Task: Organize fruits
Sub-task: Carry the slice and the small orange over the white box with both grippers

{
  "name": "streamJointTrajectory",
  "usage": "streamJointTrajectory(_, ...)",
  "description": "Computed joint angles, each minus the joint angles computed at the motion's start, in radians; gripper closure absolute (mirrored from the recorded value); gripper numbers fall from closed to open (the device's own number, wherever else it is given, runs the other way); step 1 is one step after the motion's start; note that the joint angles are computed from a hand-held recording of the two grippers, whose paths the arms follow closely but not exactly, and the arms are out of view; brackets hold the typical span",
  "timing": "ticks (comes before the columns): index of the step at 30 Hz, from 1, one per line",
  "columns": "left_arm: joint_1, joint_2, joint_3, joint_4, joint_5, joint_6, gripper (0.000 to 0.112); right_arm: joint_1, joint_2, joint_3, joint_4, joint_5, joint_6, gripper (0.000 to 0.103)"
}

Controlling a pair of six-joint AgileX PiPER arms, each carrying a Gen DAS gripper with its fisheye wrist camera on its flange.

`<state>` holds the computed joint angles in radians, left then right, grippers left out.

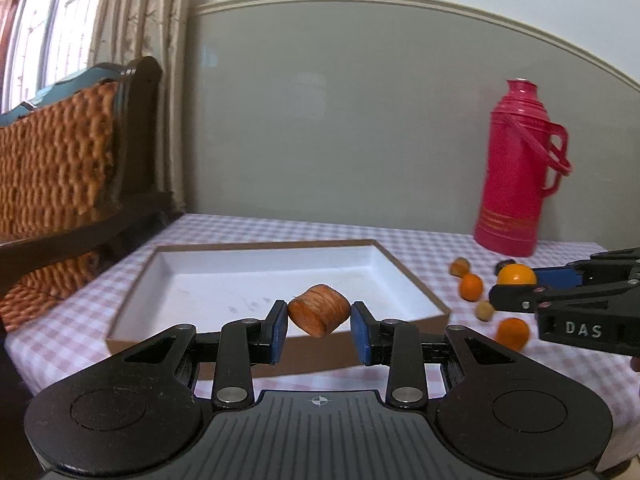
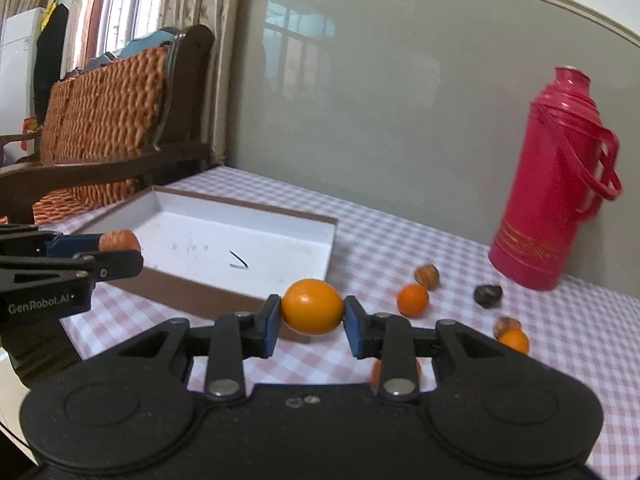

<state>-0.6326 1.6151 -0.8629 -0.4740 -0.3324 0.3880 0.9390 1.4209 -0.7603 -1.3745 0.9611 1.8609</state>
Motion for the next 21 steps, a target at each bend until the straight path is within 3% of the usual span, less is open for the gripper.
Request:
streamJointTrajectory(11,0.113,0.026,-0.054,-0.017,0.004,0.006,0.078,-0.078,0.059,-0.076,-0.062,-0.089,-0.019,0.078)
streamJointTrajectory(21,0.145,0.08,-0.133,-0.117,0.001,0.071,0.078,-0.163,0.111,-0.142,-0.105,-0.181,-0.028,0.078)
